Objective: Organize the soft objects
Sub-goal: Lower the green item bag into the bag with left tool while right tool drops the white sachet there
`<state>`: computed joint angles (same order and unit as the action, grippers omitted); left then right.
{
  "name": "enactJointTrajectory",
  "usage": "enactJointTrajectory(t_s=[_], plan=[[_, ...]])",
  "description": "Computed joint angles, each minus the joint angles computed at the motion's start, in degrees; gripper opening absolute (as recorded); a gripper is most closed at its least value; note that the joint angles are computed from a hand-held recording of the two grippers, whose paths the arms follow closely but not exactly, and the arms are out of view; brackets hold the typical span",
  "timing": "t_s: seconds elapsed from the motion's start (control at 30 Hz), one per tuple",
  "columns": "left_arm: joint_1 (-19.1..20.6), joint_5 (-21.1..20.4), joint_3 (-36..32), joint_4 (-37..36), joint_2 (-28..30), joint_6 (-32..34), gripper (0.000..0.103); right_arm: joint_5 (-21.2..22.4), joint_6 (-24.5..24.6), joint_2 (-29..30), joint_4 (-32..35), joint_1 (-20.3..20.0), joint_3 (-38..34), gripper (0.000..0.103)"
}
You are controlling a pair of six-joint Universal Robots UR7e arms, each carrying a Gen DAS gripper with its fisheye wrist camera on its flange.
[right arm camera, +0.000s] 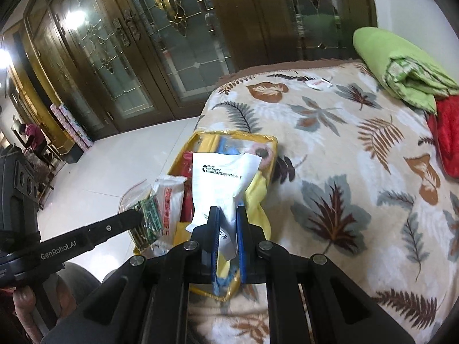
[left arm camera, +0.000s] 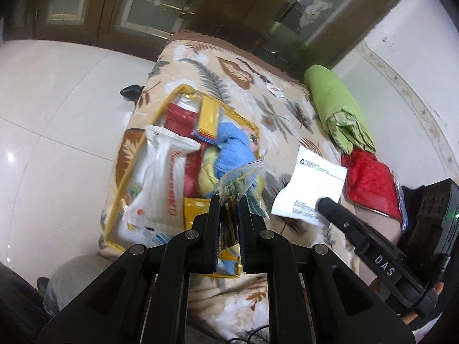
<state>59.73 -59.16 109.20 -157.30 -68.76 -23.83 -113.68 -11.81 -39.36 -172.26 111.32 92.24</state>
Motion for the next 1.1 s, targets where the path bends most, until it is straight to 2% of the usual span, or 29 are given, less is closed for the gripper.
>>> enactJointTrajectory(t_s=[0.2, 0.3, 0.37, 0.47, 0.8, 0.93, 1.1], plan=[[2.58, -0.8, -3.67, 2.91, 1.76, 1.34, 0.01, -0.49, -0.01, 3.19, 3.74, -0.07, -6.08, 0.009], [4.02, -2.82, -6.1, 4.29, 3.12, 2.78, 0.01, -0.87, 0.23, 4.94, 6.04, -0.21, -9.65, 0.009], [4.38, -2.15, -7.36, 4.76, 4.1, 3.98, 0.01, -1.17, 0.38, 5.96, 7.42, -0.32, -11.76, 0.009], [5.7, -3.89, -9.04, 5.42, 5.18, 4.55, 0.01, -1.49, 0.89, 7.83, 9.99, -0.56, -15.56, 0.009], [7.97, -8.27, -10.07, 4.08, 6.79, 5.74, 0.01, -4.58, 0.22, 15.51, 17.4, -0.72, -28.75, 0.009], [8.34, -8.06, -10.9, 4.26, 7.91, 6.92, 0.01, -5.35, 0.95, 18.68, 20.84, -1.39, -34.16, 0.009], [9.5, -9.82, -11.49, 4.03, 8.72, 6.93, 0.01, -6.12, 2.54, 22.55, 26.18, -2.24, -40.98, 0.009]])
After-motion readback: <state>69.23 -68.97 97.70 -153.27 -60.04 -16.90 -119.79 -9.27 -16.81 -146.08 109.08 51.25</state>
